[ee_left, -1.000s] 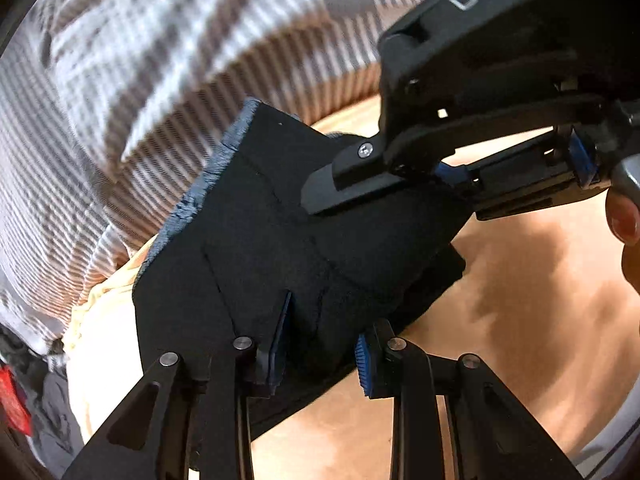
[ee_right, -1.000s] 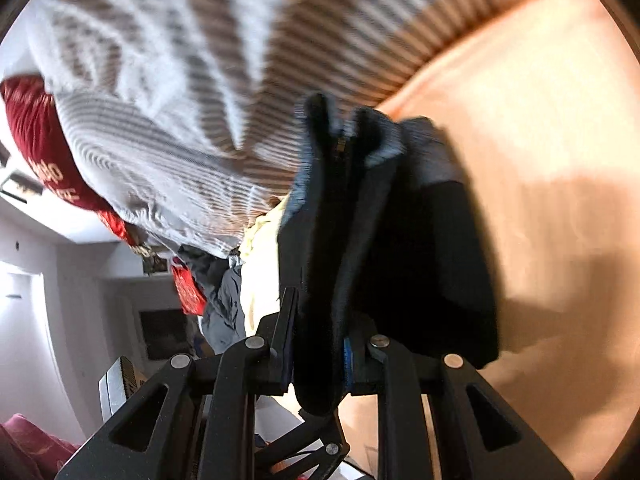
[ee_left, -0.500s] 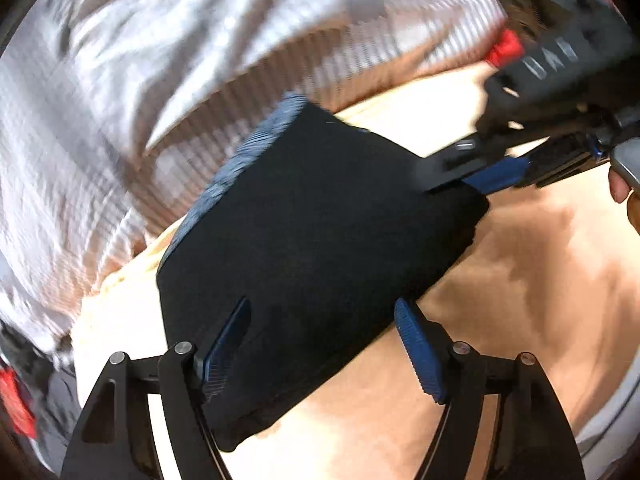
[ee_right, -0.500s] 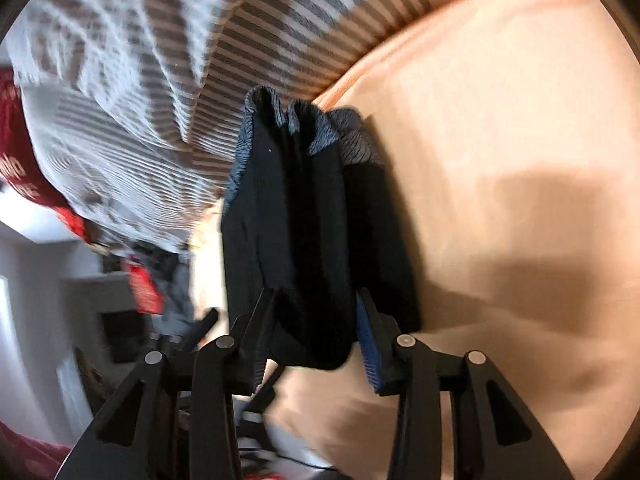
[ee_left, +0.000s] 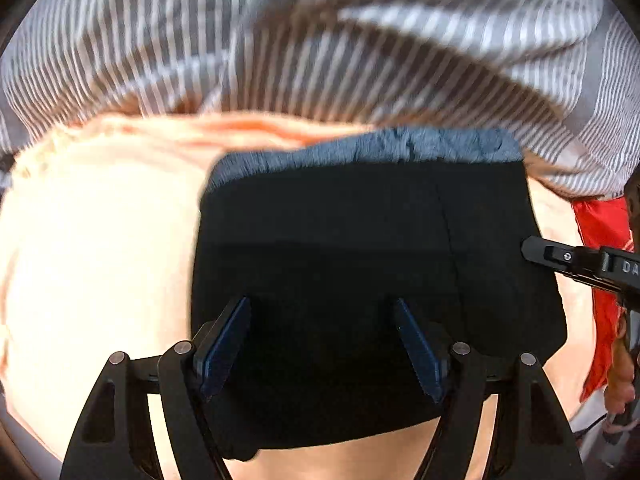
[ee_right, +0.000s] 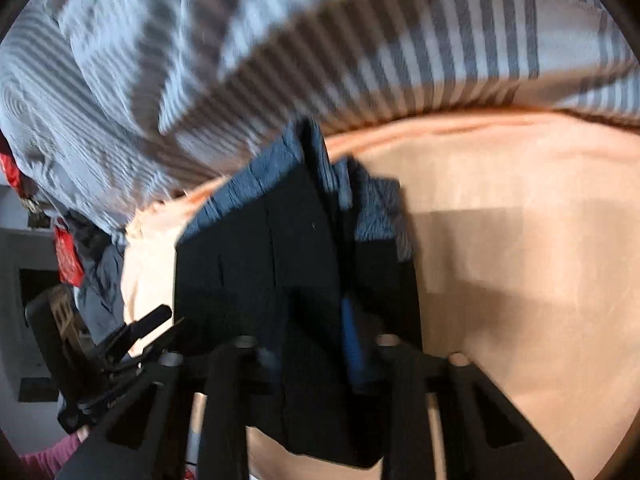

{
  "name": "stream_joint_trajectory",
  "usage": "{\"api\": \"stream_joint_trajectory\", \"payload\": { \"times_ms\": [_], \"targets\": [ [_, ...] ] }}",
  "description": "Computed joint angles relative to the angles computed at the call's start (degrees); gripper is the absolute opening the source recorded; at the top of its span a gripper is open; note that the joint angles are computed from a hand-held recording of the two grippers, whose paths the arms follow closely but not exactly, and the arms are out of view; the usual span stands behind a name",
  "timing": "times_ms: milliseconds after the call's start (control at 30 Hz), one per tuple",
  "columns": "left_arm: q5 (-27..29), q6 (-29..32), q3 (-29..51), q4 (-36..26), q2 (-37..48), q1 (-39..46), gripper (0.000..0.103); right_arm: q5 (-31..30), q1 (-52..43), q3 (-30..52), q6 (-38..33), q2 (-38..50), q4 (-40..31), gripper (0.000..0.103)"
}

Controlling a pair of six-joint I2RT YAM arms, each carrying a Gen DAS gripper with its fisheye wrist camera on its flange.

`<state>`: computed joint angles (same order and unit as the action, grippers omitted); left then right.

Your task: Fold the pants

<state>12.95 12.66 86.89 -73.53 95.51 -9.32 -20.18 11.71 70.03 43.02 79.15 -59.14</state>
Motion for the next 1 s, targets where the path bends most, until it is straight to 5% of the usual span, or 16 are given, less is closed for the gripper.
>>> {"api": "stream_joint_trajectory", "payload": {
  "times_ms": [167,1000],
  "targets": [
    [0.6,1.7,-5.7,0.9,-4.0,-2.4,0.079,0.3,0.7,-3.1,0.7,-5.2,-2.4,0.012],
    [-1.3,-0.3,-9.6,2.8,-6.4,-5.6,0.082,9.8,10.1,-4.8,6.7,-6.5,-4.8,0.015]
  ]
}}
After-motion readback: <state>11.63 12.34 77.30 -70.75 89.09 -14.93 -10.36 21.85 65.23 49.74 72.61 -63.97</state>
